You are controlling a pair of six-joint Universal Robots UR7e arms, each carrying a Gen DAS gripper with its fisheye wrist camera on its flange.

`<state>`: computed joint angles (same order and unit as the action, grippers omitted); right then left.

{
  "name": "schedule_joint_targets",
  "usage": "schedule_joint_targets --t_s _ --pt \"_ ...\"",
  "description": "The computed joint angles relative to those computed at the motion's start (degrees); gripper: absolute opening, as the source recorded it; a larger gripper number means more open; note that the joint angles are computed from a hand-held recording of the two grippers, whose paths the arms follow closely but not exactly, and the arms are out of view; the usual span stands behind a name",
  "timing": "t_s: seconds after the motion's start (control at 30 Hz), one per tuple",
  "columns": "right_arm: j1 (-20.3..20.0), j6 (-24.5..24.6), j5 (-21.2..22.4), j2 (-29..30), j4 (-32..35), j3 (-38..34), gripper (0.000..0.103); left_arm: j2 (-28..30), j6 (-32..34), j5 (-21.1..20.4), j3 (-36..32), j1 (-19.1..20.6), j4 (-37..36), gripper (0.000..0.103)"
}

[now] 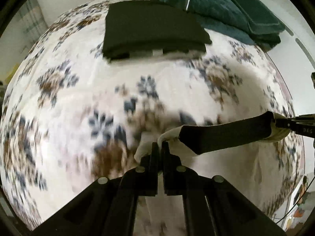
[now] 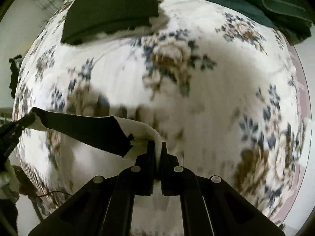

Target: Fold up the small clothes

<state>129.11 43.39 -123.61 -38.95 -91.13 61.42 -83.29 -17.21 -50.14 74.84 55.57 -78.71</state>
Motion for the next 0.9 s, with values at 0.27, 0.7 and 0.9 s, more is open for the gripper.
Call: schedule_joint_targets --t_s 0.27,0.7,0.9 --pt "2.66 3.94 11.42 -8.61 -6.19 21.0 0.005 -11.16 -17.67 -5.26 11.89 -2.04 15.42 0.006" --pt "-2.04 20.89 18.64 -23.65 -21.01 40.95 0.043 -10.44 -27.09 -6.46 6.31 5.0 13.9 0.051" --pt "-6.42 25.71 17.59 -25.21 -40.95 47.16 0.052 -2.54 -17.86 -8.08 3.33 9.1 3.48 0.051"
